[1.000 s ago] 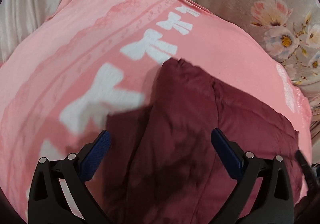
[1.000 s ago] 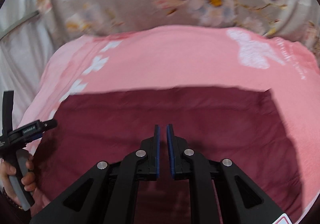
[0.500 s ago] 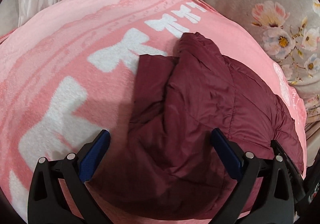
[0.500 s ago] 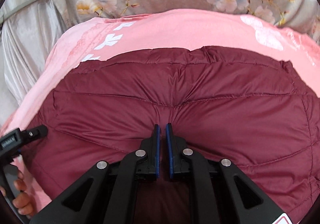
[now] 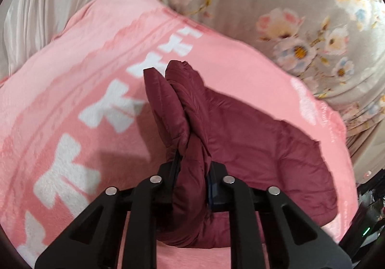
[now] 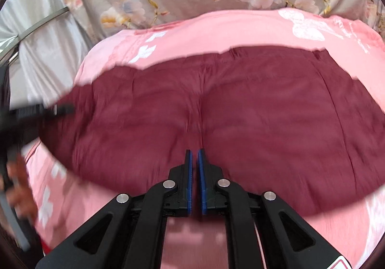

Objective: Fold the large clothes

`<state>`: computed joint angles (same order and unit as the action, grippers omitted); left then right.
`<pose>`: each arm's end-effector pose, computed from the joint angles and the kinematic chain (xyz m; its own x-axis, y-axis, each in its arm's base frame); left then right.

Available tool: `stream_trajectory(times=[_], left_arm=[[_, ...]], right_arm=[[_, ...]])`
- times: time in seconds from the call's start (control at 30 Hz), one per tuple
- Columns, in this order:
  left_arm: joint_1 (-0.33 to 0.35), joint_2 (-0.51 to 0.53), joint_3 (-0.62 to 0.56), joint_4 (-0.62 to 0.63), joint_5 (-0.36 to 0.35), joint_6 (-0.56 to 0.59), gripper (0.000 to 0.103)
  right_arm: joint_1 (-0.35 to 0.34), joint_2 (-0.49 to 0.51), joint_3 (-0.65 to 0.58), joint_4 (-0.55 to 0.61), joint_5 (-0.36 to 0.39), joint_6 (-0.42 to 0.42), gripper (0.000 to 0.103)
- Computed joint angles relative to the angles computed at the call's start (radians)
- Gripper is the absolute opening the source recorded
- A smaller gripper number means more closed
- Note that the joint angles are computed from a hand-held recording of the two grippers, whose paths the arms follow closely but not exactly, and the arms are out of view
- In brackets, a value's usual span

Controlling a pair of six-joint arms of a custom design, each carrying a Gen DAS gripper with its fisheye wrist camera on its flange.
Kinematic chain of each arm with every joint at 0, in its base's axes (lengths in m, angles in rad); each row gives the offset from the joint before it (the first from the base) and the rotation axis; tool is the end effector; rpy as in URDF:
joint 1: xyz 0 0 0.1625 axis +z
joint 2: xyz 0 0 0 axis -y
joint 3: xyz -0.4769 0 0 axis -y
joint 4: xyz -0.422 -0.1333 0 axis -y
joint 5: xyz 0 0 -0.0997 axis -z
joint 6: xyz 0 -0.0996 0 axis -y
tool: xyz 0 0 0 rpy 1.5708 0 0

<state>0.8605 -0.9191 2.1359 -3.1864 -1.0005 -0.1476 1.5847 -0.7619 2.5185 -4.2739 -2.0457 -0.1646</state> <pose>-0.2233 -0.5465 0.1073 -0.8548 0.2829 -0.4350 0.4804 0.7484 -0.4573 0.0933 -0.3960 0.1061 -0.8810 0.2580 0.3966 -0.1546 0.6353 -0.7566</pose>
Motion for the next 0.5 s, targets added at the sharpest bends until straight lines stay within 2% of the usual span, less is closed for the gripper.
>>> stream_trajectory(times=[0.1, 0.3, 0.43, 0.5], left_arm=[[-0.041, -0.009, 0.007, -0.021, -0.02, 0.017, 0.014], [-0.158, -0.004, 0.02, -0.051, -0.062, 0.063, 0.013], [-0.237, 0.04, 0.002, -0.045, -0.106, 0.088, 0.013], [-0.274, 0.078, -0.018, -0.036, -0.122, 0.096, 0.013]], right_arm=[[-0.02, 0.029, 0.01, -0.034, 0.016, -0.012, 0.001], [-0.081, 0.055, 0.02, -0.078, 0.113, -0.004, 0.001], [-0.118, 0.031, 0.072, -0.1, 0.187, 0.038, 0.001], [-0.141, 0.026, 0.12, -0.167, 0.226, 0.041, 0.0]])
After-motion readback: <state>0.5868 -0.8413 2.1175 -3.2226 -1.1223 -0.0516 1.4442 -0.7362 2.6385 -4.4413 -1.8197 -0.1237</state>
